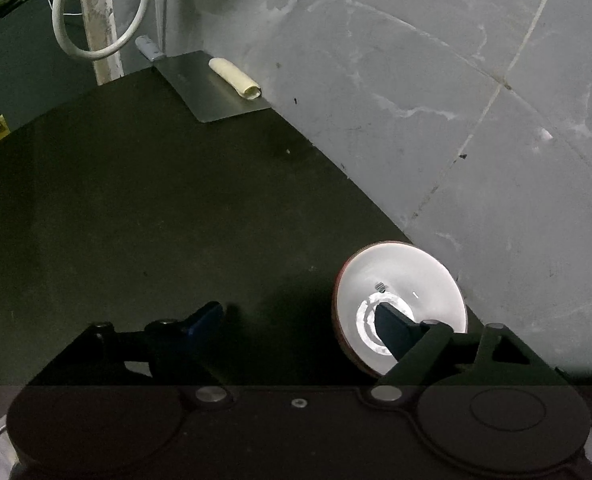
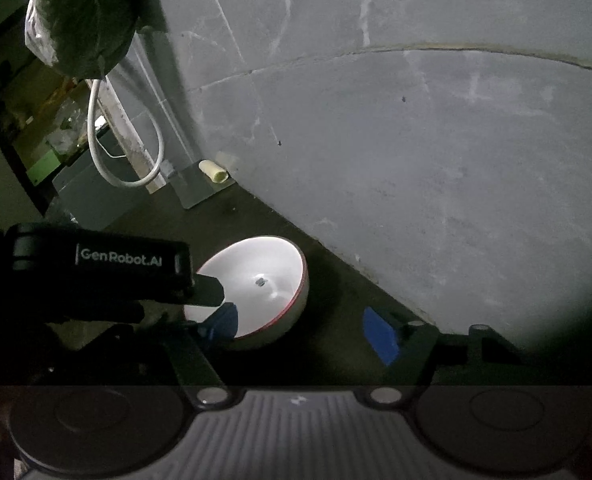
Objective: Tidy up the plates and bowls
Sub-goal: 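Lift the second white bowl with the left tool toward the bowl stack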
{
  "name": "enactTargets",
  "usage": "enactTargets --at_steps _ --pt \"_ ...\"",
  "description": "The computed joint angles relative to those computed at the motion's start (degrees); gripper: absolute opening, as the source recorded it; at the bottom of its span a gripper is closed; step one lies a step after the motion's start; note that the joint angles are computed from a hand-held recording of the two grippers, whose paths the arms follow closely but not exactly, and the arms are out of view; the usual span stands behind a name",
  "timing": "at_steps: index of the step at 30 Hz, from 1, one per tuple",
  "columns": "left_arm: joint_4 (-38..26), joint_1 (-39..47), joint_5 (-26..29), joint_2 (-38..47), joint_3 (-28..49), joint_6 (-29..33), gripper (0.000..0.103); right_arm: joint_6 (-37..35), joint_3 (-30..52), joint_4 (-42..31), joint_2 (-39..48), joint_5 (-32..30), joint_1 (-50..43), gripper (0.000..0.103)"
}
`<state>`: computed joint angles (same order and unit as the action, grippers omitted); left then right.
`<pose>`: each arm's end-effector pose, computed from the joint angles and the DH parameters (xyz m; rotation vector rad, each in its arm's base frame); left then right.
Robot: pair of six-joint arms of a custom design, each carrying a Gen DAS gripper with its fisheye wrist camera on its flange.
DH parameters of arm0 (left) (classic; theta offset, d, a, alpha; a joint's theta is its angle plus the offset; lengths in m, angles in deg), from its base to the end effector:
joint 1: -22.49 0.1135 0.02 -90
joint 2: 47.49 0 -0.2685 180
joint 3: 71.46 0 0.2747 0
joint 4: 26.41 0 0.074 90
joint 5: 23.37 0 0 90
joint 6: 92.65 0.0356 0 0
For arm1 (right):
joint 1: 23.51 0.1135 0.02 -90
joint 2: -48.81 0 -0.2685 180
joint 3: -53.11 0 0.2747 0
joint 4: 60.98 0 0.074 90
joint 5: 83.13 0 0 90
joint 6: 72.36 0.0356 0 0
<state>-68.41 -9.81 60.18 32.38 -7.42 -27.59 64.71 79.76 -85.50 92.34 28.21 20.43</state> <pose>0.2517 -0.1544 0.2103 0.1241 2.5843 -0.2294 0.1304 0.1076 0.1478 0.2541 2.2557 0.4298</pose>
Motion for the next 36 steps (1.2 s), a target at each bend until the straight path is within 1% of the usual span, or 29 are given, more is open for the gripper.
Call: enactTargets --at_steps 1,3,4,5,6,8,10,14,16,17,18,19,21,22,23,25,30,33,36 --pt "0.1 0.1 0.4 0.1 -0.1 0.0 0.081 0.0 -0.1 0.4 0.1 -0.5 -0.3 0.071" --pt "-0.1 0.5 1.3 0.4 -0.1 -0.2 0.070 0.0 -0.3 1.8 0.6 -1.3 -0.8 0.065" --pt "-0.2 0.8 1.8 0.7 -0.1 -0.3 0.066 0.2 -0.3 2.3 1.1 -1.3 -0.7 0.063" --pt "-0.3 1.0 2.2 0.8 -0.1 -0.6 0.059 0.3 -0.3 2.8 1.5 -1.6 -0.8 0.061" --pt "-0.2 1.2 2.9 0.9 -0.2 -0.8 0.056 0.3 -0.5 2.9 1.3 -1.9 -1.0 0.058" --pt "0.3 1.3 3.9 0.9 -0.4 -1.4 0.052 -0.1 -0.5 3.5 1.5 -4.2 -2.2 0.056" --pt "0.3 1.0 3.8 1.1 -0.3 -1.3 0.052 -0.3 -0.9 4.4 1.0 -8.0 -4.3 0.056" --pt "1.5 0.7 3.2 0.0 -1.9 -1.3 0.054 -0.6 -1.3 6.1 1.9 -11.7 -6.8 0.056" --pt "1.7 0.6 3.3 -0.4 -2.2 -1.4 0.054 -1.6 -1.7 7.3 2.2 -13.6 -8.2 0.053" --pt "1.6 0.7 3.6 -0.5 -2.3 -1.3 0.053 -1.9 -1.8 7.9 2.2 -14.6 -8.8 0.050" --pt "1.5 0.9 4.1 -0.6 -2.2 -1.2 0.050 -2.5 -2.0 8.7 2.6 -16.3 -9.7 0.045" --pt "1.5 1.3 5.2 -0.8 -2.3 -0.9 0.047 -2.8 -2.1 9.4 2.9 -17.7 -10.5 0.044" --pt "1.7 2.7 8.8 -1.8 -3.1 -1.4 0.034 -2.5 -1.9 9.3 3.3 -18.3 -10.5 0.041" --pt "1.9 2.9 9.9 -2.2 -3.6 -1.7 0.031 -2.3 -1.7 9.2 3.4 -18.8 -10.5 0.040" --pt "2.0 3.1 10.9 -2.6 -4.0 -2.0 0.027 -1.9 -1.7 9.3 3.4 -19.7 -10.4 0.036" --pt "1.4 2.3 10.0 -3.7 -4.6 -2.2 0.027 -0.8 -1.6 7.1 1.8 -18.9 -8.9 0.035" --pt "-0.2 1.8 10.1 -8.9 -7.6 -2.8 0.024 0.9 -1.5 0.9 -3.7 -16.4 -4.2 0.031" --pt "-1.4 1.1 10.3 -13.9 -9.6 -4.3 0.024 2.1 -0.9 -5.6 -9.8 -12.1 0.7 0.031" --pt "-3.6 -0.6 9.2 -19.0 -10.8 -6.0 0.024 4.2 0.7 -12.7 -15.6 -6.7 6.5 0.030"
